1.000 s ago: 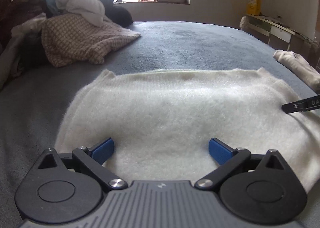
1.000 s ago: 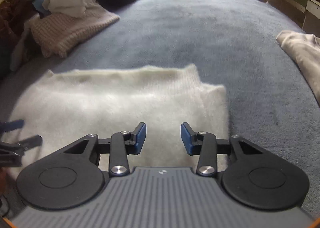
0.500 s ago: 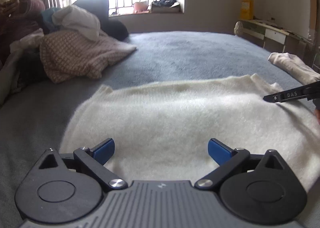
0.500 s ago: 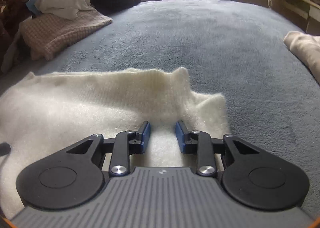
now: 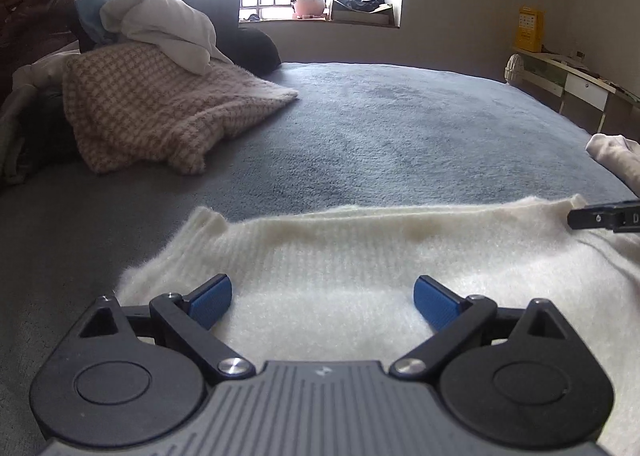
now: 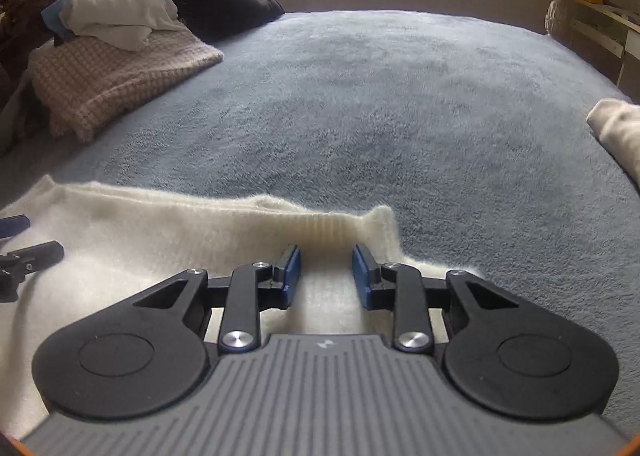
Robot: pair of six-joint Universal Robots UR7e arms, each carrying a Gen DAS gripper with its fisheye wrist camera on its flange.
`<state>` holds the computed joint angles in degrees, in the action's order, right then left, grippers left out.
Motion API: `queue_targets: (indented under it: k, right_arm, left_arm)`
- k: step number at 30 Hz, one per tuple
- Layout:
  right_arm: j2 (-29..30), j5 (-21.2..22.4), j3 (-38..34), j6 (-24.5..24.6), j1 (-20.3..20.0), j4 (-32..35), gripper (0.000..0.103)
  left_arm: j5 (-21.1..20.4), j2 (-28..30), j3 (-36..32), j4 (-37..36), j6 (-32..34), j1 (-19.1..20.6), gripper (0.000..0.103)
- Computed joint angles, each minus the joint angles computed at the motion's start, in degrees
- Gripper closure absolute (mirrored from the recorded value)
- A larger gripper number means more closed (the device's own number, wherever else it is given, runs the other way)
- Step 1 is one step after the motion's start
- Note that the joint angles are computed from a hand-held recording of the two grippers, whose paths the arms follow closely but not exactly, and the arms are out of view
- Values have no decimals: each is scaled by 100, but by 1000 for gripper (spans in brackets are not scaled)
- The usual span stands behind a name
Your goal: Fold clothes
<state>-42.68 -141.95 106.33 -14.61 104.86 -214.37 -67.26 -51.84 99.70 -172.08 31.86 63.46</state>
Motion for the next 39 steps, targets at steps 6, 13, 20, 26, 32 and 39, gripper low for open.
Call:
queue_targets:
  k: [6, 13, 20, 26, 32, 39]
  right_arm:
    - [168, 277, -220, -79, -295, 69, 76]
    - [151, 140, -336, -419, 114, -288, 75]
    - [182, 433, -359, 65, -172, 379, 76]
    - [-259, 61, 269, 368, 101, -523, 74]
    - [-892, 691, 820, 1352, -319, -89, 66]
    - [-1248, 1384, 860, 1662, -738, 1005, 59]
  left_arm:
    - [-5, 61, -12, -109, 48, 20, 4]
    - [-27, 77, 7, -207, 89, 32, 4]
    - [-16, 90, 63, -338, 125, 30, 4]
    - [-39, 75, 62, -311, 95, 38, 4]
    - [-46, -51, 2, -471, 317, -24, 4]
    - [728, 386, -902, 113, 742, -4, 44]
